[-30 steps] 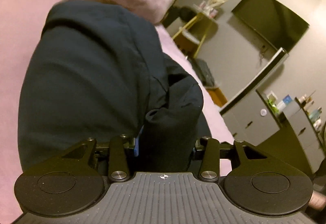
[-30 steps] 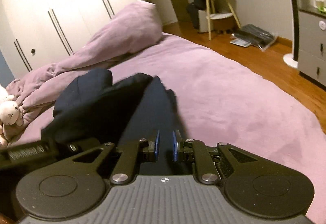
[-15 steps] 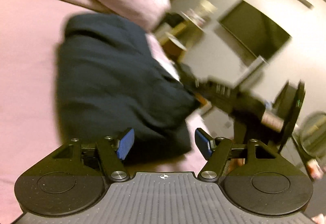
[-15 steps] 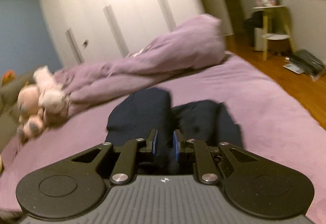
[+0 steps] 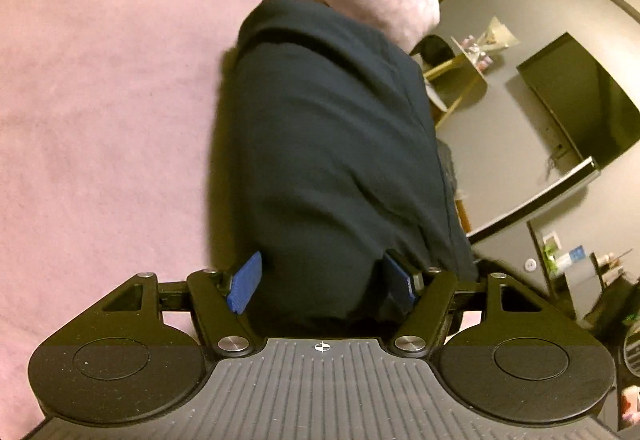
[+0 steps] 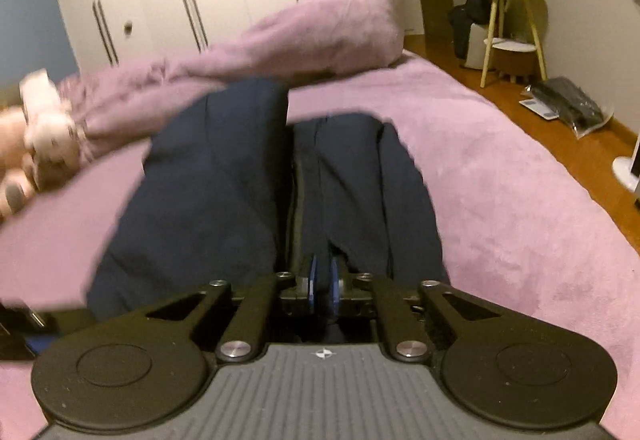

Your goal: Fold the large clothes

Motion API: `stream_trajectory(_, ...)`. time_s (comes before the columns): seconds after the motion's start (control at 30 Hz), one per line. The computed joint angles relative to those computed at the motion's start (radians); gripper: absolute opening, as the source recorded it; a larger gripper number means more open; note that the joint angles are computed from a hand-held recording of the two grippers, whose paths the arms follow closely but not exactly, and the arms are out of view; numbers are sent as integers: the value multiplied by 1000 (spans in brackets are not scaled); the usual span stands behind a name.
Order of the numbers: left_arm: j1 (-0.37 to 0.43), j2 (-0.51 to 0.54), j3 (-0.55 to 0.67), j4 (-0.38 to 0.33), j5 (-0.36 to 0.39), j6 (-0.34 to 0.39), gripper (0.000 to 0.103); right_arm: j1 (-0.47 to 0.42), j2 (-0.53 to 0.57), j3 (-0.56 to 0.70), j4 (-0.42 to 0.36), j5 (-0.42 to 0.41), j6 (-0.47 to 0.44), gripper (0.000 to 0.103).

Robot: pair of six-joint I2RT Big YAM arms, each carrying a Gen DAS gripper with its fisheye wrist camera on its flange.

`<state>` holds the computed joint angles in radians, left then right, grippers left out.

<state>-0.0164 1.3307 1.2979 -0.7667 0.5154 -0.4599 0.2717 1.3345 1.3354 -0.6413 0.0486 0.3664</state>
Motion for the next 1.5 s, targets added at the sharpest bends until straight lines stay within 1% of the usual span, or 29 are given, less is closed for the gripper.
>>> stream_trajectory(0.03,4,1,3,-2,2,6,72,-2,-2,10,5,-5,16,23)
stream_trajectory(0.07,1,3,5,2,-1,2,72,-4,2,21,14,-9,29,26)
stream_trajectory(0.13,-3,-5,0,1,-9,-1,72,-3,7,34,36,-38,59,45)
stream_trajectory(0.2,-3,-8,2,-11,-14,9,72,-11,24,47,64,-106,115,50)
stream_trajectory(0.27,-5,-13,1,-17,-24,19,73,-7,65,93,42,-139,127,54)
stream_trajectory(0.33,-27,-7,12,-12,-40,2,73,-1,127,157,23,-161,83,59)
stream_trajectory(0.37,-29,-11,14,-18,-43,0,73,7,161,194,7,-146,62,60)
stream_trajectory(0.4,-27,-12,14,-20,-42,2,74,14,190,228,-13,-140,51,62)
stream_trajectory(0.43,-23,-15,12,-22,-42,6,74,13,231,275,-51,-156,46,64)
stream_trajectory(0.5,-20,-13,17,-24,-57,13,75,17,283,325,-83,-163,74,64)
stream_trajectory(0.53,-16,-16,16,-23,-64,18,75,15,301,340,-88,-173,77,59)
stream_trajectory(0.57,-14,-16,19,-25,-77,22,75,15,307,338,-80,-176,80,53)
stream_trajectory(0.6,-13,-14,24,-27,-91,28,75,17,306,332,-70,-176,79,39)
stream_trajectory(0.63,-12,-9,33,-28,-103,35,75,24,298,317,-53,-150,65,33)
stream_trajectory(0.7,-16,7,58,-29,-134,34,75,45,258,268,-8,-65,5,26)
stream_trajectory(0.73,-19,17,69,-22,-145,26,75,60,239,245,11,-7,-27,24)
stream_trajectory(0.8,-32,40,92,4,-164,6,75,73,213,215,32,69,-61,23)
stream_trajectory(0.9,-64,77,135,9,-176,-8,74,68,180,173,44,130,-64,22)
stream_trajectory(1.0,-101,98,154,20,-179,19,75,57,157,135,60,179,-92,22)
stream_trajectory(1.07,-120,116,164,16,-182,27,75,33,157,122,52,164,-74,22)
stream_trajectory(1.1,-124,122,160,21,-166,19,77,19,162,110,64,153,-71,23)
stream_trajectory(1.13,-127,128,155,31,-158,16,81,7,173,96,80,142,-79,26)
stream_trajectory(1.2,-139,140,150,31,-182,40,84,-15,172,45,158,89,-83,30)
stream_trajectory(1.23,-139,139,142,37,-186,47,85,-25,166,29,178,61,-87,31)
stream_trajectory(1.3,-126,131,121,50,-164,41,85,-42,153,38,159,-2,-67,35)
stream_trajectory(1.33,-117,128,115,49,-149,30,84,-49,148,63,119,-26,-49,41)
stream_trajectory(1.37,-107,125,107,53,-133,21,84,-48,140,81,97,-26,-41,43)
stream_trajectory(1.47,-96,120,93,61,-131,6,84,-10,140,144,102,68,-75,43)
stream_trajectory(1.5,-95,121,93,59,-130,-2,84,-2,156,175,97,68,-86,43)
